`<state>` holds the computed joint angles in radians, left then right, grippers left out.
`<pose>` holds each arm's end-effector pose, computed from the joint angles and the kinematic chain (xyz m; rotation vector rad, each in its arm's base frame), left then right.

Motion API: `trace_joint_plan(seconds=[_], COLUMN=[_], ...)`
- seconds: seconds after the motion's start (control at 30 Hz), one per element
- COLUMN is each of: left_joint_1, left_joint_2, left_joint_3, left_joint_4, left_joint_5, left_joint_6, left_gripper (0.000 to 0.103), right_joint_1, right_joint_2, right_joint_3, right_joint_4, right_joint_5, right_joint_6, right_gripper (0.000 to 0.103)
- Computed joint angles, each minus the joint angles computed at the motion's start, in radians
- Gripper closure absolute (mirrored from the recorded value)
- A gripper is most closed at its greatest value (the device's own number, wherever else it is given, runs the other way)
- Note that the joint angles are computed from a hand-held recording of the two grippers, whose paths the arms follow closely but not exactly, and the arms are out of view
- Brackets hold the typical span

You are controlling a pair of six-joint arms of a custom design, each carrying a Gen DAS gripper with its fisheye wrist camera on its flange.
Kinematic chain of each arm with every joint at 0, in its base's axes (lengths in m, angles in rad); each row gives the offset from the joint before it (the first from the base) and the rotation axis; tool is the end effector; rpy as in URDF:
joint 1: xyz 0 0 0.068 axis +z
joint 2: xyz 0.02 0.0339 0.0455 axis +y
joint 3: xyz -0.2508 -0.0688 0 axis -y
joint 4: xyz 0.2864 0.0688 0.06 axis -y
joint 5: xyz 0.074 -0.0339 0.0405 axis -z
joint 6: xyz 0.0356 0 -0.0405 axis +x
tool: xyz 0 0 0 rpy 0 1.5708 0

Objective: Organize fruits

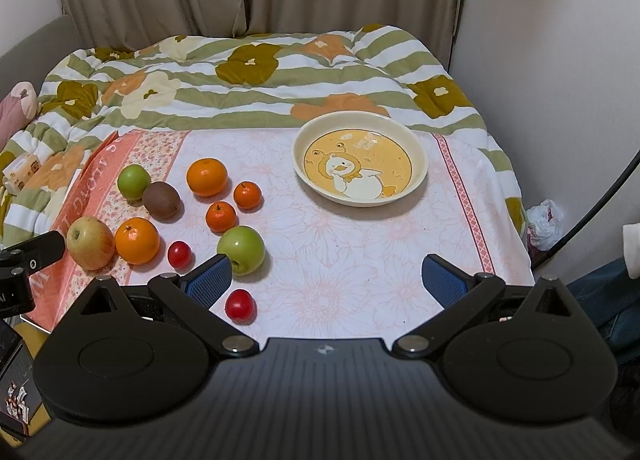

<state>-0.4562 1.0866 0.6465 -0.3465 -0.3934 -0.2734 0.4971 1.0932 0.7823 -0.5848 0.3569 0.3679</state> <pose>0.2425 -0.1038 0.1921 0.0210 2.2850 0.0880 0.2370 0.1144 0.2219 -0.0033 2.3916 -0.0397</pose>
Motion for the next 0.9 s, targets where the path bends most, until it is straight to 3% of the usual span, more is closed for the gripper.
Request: trace_joint_plan(seconds=[0.03,0.9], left_joint_1=[0.0,0.004], left_joint_2=[0.0,0.012], left_joint_3=[0.001,0.003], left_joint_4=[-0.002,0.009], left_joint_5=[0.001,0.003], left_joint_6=[-0.001,0.007], left_gripper=[0.0,0.0], right_joint_1=[0.011,0.006], right_joint_2=[0.048,0.052], right_joint_3=[-0.003,-0.001], right_joint_4=[0.045,0.045], right_joint_5=[0.009,0.002], right_joint_6=[0.012,0.012], right_gripper=[0.0,0.0])
